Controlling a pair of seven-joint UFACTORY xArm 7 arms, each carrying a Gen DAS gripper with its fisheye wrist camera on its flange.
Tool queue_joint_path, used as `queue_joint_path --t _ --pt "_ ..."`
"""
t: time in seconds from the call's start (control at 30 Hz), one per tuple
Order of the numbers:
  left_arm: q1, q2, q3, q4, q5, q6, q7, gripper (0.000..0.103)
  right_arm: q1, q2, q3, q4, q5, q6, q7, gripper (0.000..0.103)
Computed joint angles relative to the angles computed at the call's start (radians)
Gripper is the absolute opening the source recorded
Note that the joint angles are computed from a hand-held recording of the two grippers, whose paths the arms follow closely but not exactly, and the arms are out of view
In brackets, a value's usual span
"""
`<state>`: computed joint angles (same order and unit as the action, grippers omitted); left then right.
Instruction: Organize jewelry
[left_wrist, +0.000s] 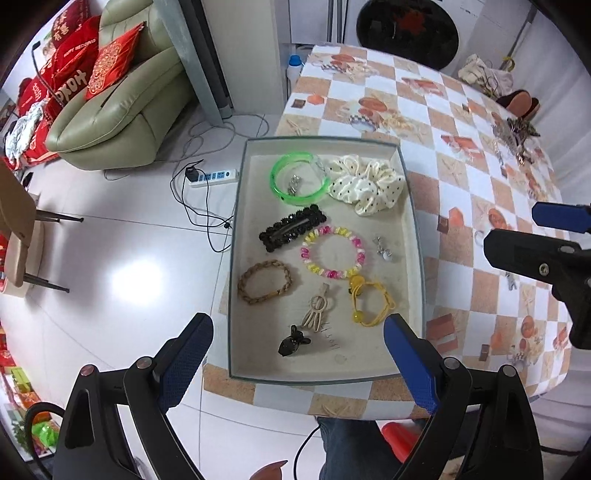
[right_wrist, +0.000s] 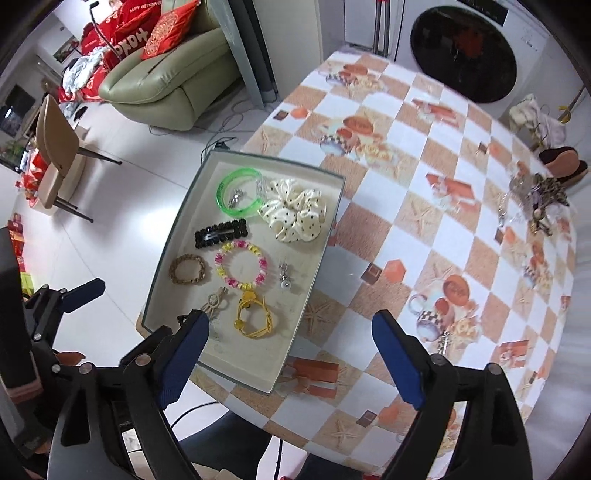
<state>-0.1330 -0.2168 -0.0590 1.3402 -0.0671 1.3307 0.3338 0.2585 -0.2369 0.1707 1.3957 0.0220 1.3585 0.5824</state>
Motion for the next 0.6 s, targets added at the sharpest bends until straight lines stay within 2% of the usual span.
queue_joint_path --t 0.1,0.4,0.6 --pt "0.005 0.006 0.006 0.037 -0.008 0.034 -0.003 0.097 -0.002 -0.005 0.007 0.018 -0.022 0.012 0.017 0.093" --pt "0.019 -0.004 0.008 0.093 0.014 0.048 -0.023 0.097 -0.002 0.009 0.017 0.105 -0.063 0.124 0.049 0.093" --pt "0.027 0.001 0.012 0.116 0.016 0.055 -0.032 0.097 0.0 0.012 0.023 0.123 -0.085 0.156 0.065 0.093"
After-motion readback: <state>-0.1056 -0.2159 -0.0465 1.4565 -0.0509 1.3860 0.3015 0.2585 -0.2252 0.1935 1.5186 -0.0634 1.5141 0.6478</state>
